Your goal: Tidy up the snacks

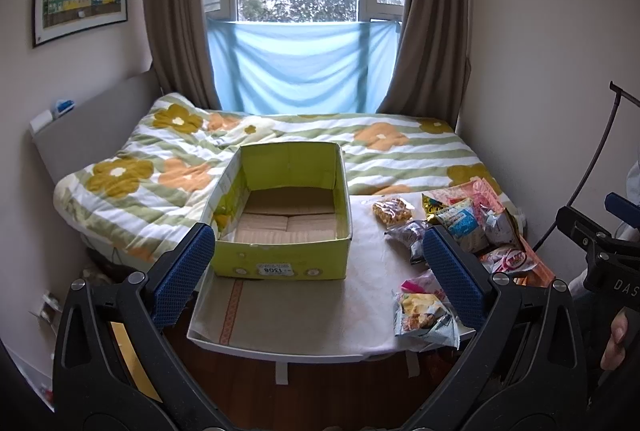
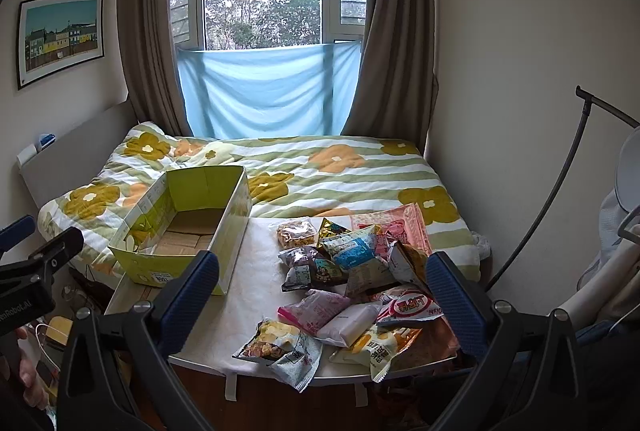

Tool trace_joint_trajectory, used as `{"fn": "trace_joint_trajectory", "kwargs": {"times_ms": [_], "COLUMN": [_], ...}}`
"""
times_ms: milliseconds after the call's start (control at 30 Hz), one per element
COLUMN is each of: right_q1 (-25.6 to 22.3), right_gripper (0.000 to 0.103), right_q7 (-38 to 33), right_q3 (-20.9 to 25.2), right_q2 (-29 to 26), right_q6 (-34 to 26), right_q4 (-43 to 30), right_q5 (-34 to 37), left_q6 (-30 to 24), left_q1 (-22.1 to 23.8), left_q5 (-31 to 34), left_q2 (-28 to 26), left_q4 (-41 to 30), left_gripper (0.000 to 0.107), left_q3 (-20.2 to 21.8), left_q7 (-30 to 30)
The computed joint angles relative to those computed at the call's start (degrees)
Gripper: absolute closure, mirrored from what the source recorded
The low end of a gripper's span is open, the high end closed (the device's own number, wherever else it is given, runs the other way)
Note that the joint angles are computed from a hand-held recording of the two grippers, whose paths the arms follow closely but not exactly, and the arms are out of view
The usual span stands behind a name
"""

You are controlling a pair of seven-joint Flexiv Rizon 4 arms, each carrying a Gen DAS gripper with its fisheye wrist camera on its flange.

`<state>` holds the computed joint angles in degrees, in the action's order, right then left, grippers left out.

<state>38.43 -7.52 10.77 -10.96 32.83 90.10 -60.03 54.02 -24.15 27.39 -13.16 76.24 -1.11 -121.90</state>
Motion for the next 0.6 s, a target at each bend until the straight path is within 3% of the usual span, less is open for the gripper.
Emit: {"fn": "trace_joint_trajectory", "kwargs": {"times_ms": [367, 600], "right_q1": [0.8, 0.1], "right_gripper": [0.000, 0.000], "right_q7": [0.4, 0.8], "right_q3": [-0.2, -0.1], "right_q2": [-0.7, 0.1], "right_q6": [-1.3, -2.3], "right_q4": [-1.5, -1.3], "right_q5": [0.3, 2.4], "left_q6": [0.7, 1.2], "left_q1": [0.4, 2.9], "left_q5": [-1.0, -11.0], "left_q2": [-0.2, -3.3], "left_q4": [0.4, -1.5], "left_gripper": [0.004, 0.004], "left_q3": [0.0, -2.4], "left_q7": [1.0, 10.0]}}
